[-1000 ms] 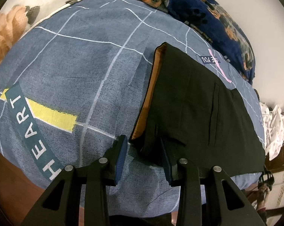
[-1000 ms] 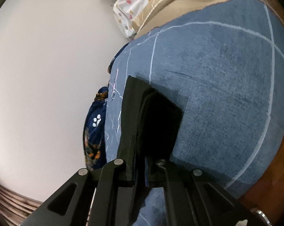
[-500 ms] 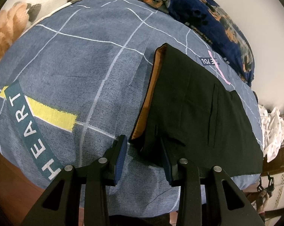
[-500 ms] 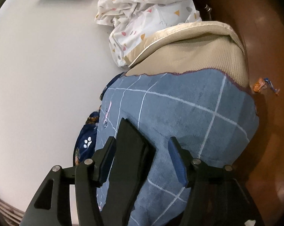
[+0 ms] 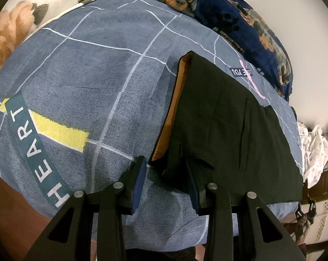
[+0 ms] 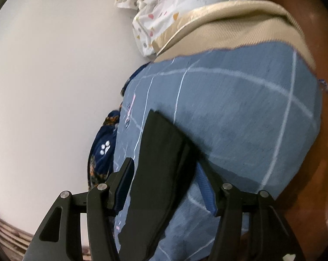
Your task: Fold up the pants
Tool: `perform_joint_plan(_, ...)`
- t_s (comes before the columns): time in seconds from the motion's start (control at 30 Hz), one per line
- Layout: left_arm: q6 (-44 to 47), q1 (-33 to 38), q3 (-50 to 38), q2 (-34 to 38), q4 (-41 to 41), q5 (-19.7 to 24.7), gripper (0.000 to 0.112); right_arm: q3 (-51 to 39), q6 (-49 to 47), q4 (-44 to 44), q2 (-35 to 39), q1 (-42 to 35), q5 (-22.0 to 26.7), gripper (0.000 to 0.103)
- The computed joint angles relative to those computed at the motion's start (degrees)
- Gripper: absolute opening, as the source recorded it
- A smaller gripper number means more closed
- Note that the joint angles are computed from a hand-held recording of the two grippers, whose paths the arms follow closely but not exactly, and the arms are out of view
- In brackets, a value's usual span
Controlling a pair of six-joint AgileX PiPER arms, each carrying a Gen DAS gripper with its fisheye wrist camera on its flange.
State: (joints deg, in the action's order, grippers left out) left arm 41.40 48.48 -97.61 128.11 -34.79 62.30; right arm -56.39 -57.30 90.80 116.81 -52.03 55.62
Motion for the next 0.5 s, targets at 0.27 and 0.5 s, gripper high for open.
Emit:
perform_joint_plan(0.27, 0.6, 0.4, 0.7, -0.3, -0.7, -0.1, 0.038, -2.6, 1.4, -0.9, 0.5, 4.1, -2.8, 0.051)
perform_joint_plan(0.5, 1.3, 0.4, 1.3, -0.7, -1.0, -0.5, 0.038, -6.6, 10.8, -11.3, -0.2, 7.0, -8.6, 0.014)
